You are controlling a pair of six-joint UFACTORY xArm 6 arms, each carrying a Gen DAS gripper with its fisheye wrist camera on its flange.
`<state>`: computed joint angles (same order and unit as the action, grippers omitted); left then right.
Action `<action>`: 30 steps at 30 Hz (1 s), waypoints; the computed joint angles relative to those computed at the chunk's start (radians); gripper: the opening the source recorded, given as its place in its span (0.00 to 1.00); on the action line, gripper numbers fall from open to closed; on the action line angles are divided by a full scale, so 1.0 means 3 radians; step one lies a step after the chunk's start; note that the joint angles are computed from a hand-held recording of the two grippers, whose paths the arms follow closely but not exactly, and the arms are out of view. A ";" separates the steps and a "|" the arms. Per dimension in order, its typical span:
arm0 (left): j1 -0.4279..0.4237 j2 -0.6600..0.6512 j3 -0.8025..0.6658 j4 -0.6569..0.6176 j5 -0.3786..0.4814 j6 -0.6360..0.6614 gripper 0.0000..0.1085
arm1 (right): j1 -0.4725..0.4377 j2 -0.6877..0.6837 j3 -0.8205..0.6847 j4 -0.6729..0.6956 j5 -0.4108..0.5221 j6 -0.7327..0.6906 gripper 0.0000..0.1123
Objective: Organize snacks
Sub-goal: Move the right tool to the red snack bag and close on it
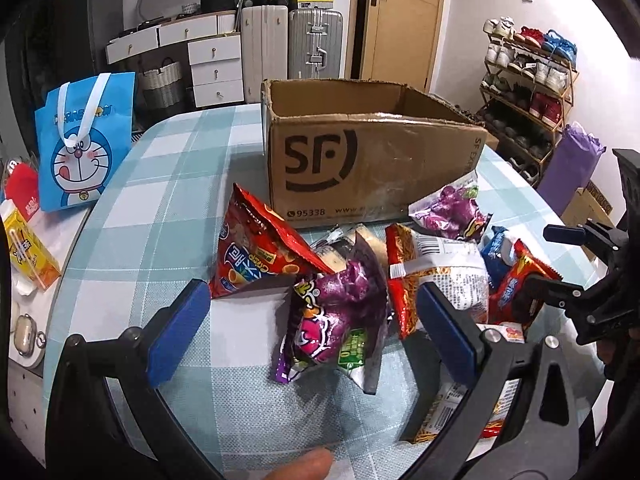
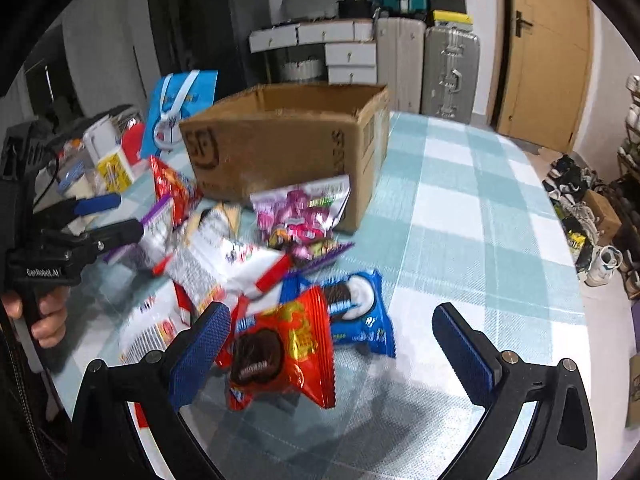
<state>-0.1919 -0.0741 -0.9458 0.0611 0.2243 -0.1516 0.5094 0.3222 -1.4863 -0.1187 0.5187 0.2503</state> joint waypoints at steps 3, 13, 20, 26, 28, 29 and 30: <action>0.0000 0.0010 -0.0007 0.0014 0.0008 -0.0004 0.94 | -0.0009 0.0044 -0.0072 -0.0067 0.0199 0.0060 0.91; 0.0012 0.0046 -0.0038 -0.0034 0.0054 0.0046 0.94 | -0.0052 -0.0023 -0.0020 0.0490 0.0361 -0.0487 0.91; 0.0012 0.0051 -0.0041 -0.0066 0.0052 0.0076 0.94 | 0.0021 0.0010 -0.0064 0.0782 0.0451 -0.0824 0.77; 0.0022 0.0049 -0.0040 -0.0069 0.0070 0.0084 0.94 | 0.0021 -0.0031 -0.0047 0.0867 0.0520 -0.0961 0.71; 0.0026 0.0043 -0.0029 -0.0078 0.0058 0.0096 0.94 | 0.0010 -0.0074 -0.0002 0.0826 0.0488 -0.0952 0.70; 0.0028 0.0045 -0.0029 -0.0066 0.0060 0.0086 0.94 | 0.0002 -0.0108 0.0038 0.0845 0.0438 -0.0974 0.70; 0.0026 0.0053 -0.0039 -0.0081 0.0069 0.0093 0.94 | -0.0006 -0.0129 0.0054 0.0837 0.0418 -0.0962 0.70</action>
